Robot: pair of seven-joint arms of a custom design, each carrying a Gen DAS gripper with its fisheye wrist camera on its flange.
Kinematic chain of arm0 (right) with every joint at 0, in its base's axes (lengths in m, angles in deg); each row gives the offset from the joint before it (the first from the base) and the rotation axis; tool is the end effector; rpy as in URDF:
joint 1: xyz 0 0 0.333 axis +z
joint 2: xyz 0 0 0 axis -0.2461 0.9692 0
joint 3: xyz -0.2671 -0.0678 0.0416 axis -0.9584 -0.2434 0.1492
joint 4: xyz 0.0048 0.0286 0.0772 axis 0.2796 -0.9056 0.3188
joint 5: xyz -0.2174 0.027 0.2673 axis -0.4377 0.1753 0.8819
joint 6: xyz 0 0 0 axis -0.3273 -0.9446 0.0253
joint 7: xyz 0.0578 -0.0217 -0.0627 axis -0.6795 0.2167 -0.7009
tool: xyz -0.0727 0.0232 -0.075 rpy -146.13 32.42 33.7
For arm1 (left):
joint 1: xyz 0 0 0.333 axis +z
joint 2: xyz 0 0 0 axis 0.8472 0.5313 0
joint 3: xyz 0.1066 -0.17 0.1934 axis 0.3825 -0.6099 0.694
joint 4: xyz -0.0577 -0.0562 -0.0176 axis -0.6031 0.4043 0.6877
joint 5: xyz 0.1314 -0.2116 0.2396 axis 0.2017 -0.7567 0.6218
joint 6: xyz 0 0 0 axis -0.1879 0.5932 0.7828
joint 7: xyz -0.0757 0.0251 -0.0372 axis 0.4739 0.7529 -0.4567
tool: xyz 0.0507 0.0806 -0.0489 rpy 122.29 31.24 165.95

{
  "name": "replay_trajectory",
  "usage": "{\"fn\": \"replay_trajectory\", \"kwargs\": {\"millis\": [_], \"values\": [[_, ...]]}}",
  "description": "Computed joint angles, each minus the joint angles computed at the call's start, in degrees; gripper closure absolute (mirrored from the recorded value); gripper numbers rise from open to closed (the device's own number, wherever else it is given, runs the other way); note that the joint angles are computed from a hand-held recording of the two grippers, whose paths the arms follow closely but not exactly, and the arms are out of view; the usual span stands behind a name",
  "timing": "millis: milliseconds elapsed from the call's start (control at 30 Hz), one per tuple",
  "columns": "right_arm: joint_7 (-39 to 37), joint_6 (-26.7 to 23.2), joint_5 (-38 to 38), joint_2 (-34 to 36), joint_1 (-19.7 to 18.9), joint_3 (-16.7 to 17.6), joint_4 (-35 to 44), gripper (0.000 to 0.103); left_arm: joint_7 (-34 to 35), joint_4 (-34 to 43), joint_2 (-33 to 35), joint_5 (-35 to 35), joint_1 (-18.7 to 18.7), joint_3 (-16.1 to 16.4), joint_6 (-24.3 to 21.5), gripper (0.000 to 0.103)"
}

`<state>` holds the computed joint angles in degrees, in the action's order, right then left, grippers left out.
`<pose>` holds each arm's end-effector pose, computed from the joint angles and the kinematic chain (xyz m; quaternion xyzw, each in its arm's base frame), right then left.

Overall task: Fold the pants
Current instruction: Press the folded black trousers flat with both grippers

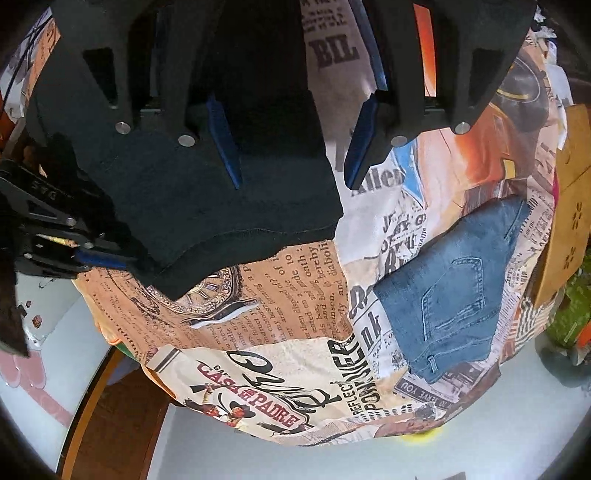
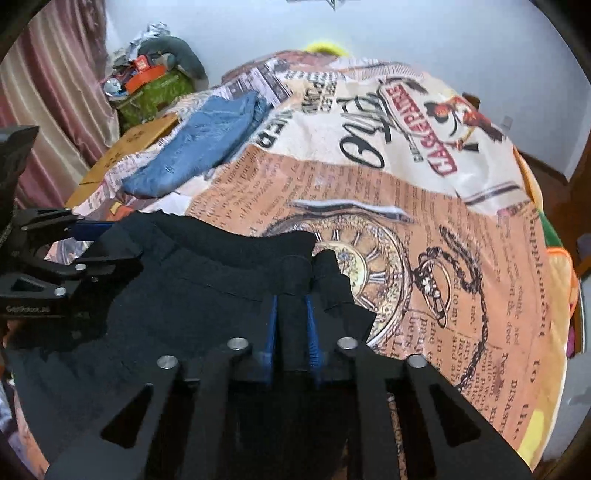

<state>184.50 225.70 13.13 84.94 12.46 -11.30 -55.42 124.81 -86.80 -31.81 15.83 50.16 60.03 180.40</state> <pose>0.4611 0.3269 0.4769 -0.6837 0.6539 -0.1679 0.2770 0.5763 -0.2042 0.4584 -0.4103 0.8805 -0.2189 0.0923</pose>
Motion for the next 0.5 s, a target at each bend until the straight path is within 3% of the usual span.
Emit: {"fn": "replay_trajectory", "kwargs": {"millis": [100,167,500], "values": [[5.3,-0.7,-8.3,-1.8,0.8,0.0,0.3,0.093,-0.1,-1.2,-0.8,0.9,-0.3,0.1,1.7,0.045],[6.1,-0.6,-9.5,-2.0,0.3,0.2,0.6,0.093,0.1,-1.3,-0.8,0.9,-0.3,0.0,2.0,0.044],[2.5,-2.7,-3.0,2.1,0.2,-0.5,1.1,0.093,-1.0,-0.2,0.9,0.5,-0.2,0.0,1.1,0.034]]}}
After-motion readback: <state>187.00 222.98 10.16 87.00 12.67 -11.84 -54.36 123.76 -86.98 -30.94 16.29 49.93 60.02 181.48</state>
